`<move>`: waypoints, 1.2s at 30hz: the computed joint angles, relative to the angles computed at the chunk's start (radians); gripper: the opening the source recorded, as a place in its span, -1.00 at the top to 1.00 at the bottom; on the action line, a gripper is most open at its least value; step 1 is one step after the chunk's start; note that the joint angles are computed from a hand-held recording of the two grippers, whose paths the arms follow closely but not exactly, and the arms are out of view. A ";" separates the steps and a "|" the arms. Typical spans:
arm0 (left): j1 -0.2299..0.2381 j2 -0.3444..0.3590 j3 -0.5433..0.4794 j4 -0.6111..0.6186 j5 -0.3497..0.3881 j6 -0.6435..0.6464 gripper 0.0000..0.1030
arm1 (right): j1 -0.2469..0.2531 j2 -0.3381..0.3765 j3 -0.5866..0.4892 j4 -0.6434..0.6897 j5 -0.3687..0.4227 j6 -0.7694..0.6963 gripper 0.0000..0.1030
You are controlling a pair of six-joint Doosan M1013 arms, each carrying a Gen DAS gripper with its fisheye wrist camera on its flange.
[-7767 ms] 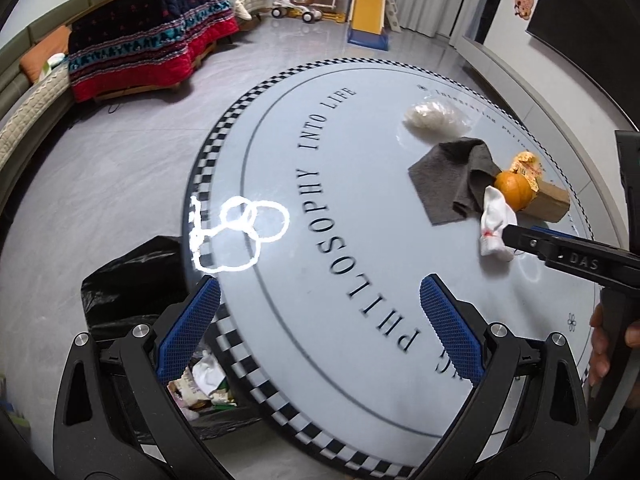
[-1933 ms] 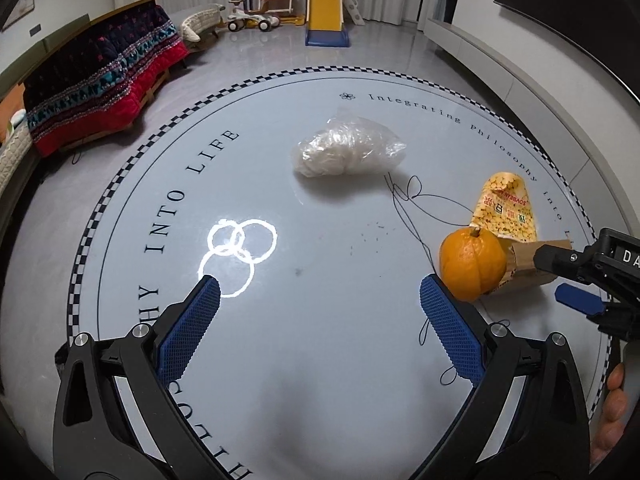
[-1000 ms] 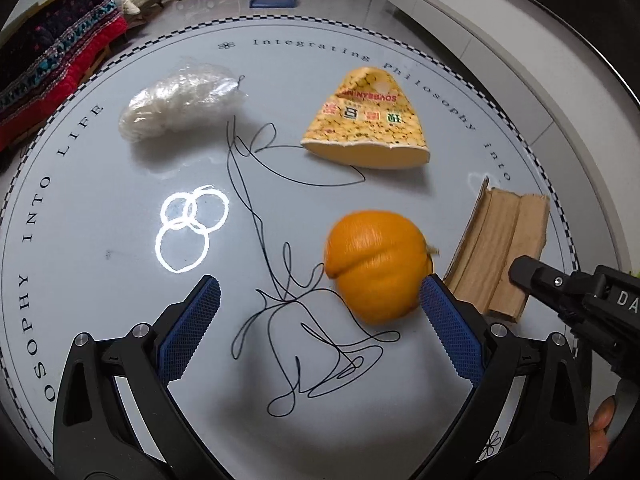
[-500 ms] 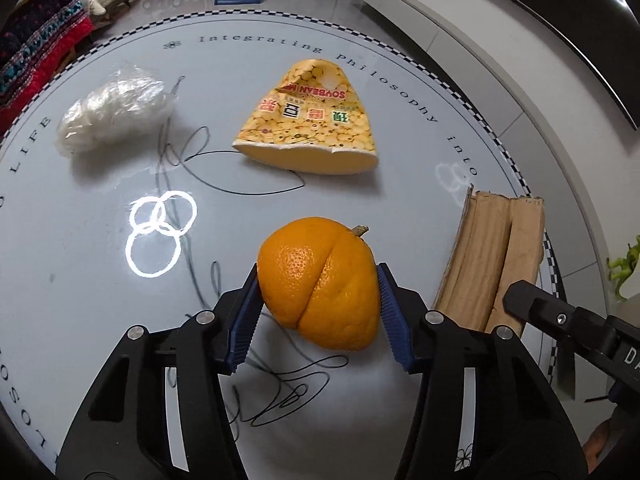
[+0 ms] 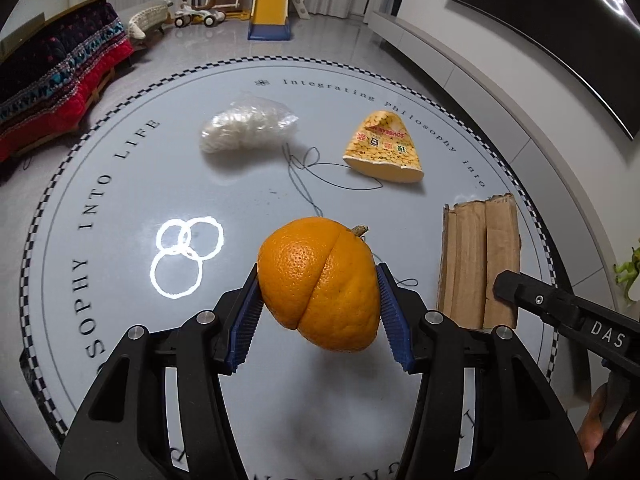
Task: Collect trash
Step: 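Carry the orange and cardboard over the trash bag and open both tools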
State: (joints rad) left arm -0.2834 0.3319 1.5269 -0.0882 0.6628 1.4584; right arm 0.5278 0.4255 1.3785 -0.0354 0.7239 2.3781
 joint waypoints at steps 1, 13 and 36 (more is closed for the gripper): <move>0.004 -0.016 0.017 0.012 -0.011 -0.005 -0.04 | 0.012 0.000 -0.005 -0.008 0.003 -0.007 0.66; 0.103 -0.175 0.178 0.094 -0.108 -0.104 -0.04 | 0.124 0.023 -0.078 -0.009 0.024 -0.109 0.66; 0.430 -0.312 0.403 0.201 -0.105 -0.296 -0.09 | 0.358 0.257 -0.442 0.176 0.242 -0.533 0.64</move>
